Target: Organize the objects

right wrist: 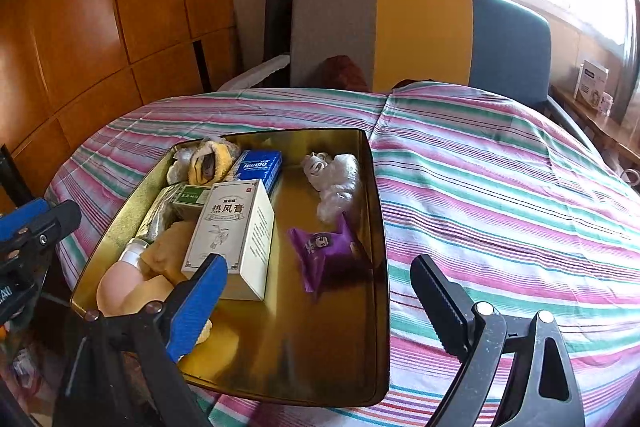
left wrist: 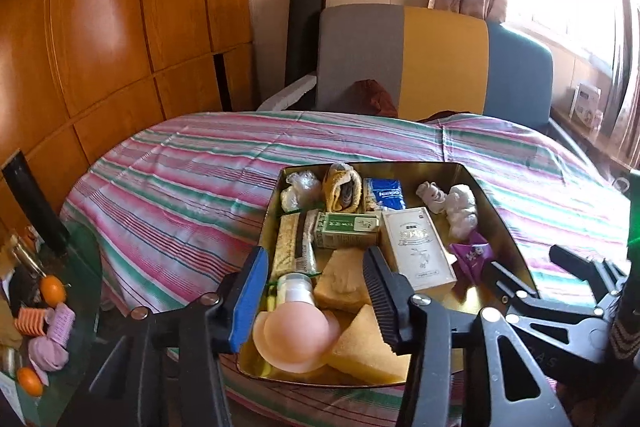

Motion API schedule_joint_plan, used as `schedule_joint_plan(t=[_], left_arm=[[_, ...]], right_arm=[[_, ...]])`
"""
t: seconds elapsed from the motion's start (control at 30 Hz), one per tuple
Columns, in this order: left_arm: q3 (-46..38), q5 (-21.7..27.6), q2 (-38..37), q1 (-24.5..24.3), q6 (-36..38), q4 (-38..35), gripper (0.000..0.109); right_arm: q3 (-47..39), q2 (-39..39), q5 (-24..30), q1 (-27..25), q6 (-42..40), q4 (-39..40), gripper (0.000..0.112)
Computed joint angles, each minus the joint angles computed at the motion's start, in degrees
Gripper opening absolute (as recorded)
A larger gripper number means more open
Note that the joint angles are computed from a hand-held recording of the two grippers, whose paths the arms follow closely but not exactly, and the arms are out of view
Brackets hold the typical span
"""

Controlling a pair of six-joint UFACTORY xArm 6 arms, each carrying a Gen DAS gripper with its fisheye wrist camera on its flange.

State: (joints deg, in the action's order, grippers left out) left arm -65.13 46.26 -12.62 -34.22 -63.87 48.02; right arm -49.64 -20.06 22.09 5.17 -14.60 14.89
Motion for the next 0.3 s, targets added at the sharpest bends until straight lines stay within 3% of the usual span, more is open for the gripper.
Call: schedule_joint_plan(t=[0.17,0.3], left_arm=[[0.7,-1.1,-0.5,0.5,-1.9,1.8,0.046],[0.4,-1.6,-0.2,1.3,-0.4,-0.8,0.046]], right_arm=[[0.1,0.1,-0.3,0.3,0.5,-0.7,0.093],[0.0,0.3,-0.3,0.3,0.5,-0.8,0.093]])
